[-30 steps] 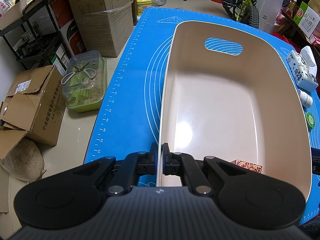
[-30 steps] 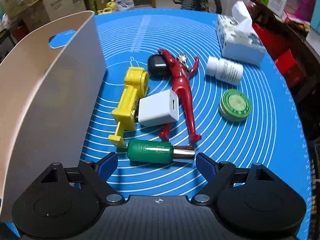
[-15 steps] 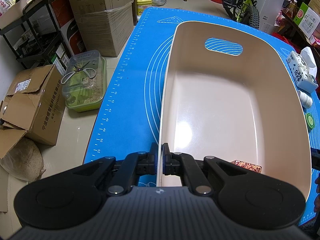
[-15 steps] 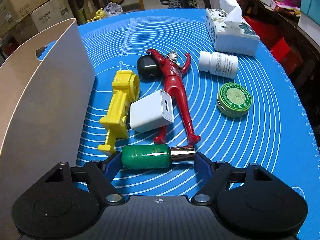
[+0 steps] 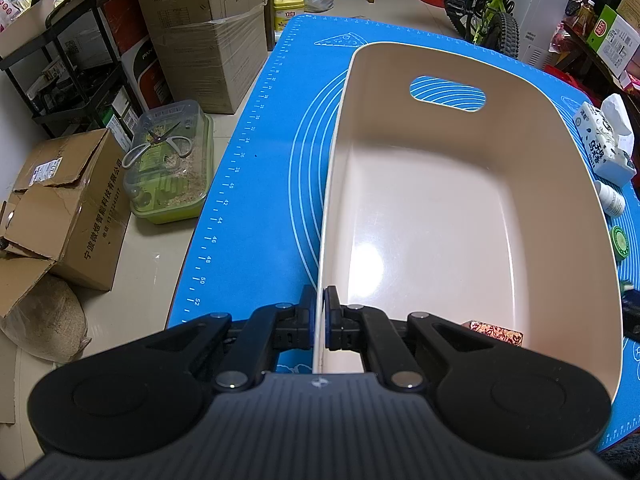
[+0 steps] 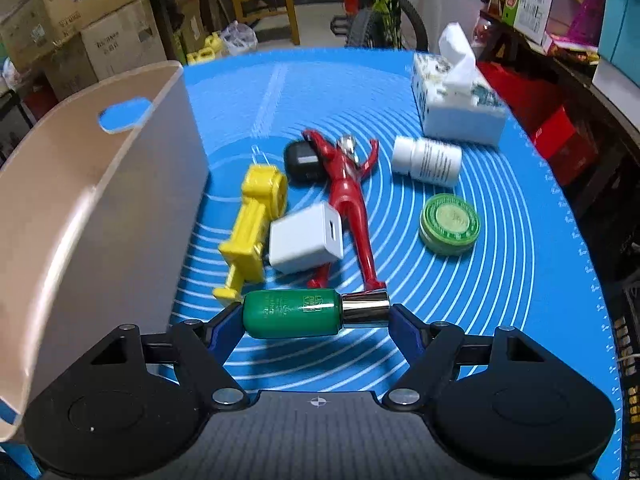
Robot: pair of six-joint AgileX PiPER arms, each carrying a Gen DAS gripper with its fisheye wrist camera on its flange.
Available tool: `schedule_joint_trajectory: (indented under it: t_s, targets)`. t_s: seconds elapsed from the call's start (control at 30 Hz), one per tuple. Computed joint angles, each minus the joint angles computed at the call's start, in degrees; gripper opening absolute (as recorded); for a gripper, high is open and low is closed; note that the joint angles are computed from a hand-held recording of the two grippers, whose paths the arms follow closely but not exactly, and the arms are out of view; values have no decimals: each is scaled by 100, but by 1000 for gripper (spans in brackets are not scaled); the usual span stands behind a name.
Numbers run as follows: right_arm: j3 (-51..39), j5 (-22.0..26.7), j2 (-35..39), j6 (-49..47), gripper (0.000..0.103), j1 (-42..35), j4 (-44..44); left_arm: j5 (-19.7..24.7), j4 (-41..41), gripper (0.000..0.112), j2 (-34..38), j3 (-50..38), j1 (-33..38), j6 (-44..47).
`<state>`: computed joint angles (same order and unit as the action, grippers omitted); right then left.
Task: Organize rigid objects
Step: 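Carry the green bottle into the bin and release it with the right tool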
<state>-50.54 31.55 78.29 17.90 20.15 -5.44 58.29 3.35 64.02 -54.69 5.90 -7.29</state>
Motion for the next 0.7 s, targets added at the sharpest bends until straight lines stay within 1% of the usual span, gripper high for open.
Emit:
schedule_joint_trajectory:
  t_s: [0.2, 0.37, 0.5, 0.7]
  targets:
    - [-127, -56, -433, -21, 79, 100, 44, 12, 4, 6, 3, -12, -3, -4]
    - [-419, -99, -649, 118, 79, 375, -182, 9, 7, 6, 1, -10, -4, -2]
    - [-826, -79, -591, 185, 79, 696, -300, 12, 0, 6, 2, -12, 0, 0]
    - [-1451, -18, -131, 262, 79, 1343, -598, 12, 0, 6, 3, -13, -4, -3]
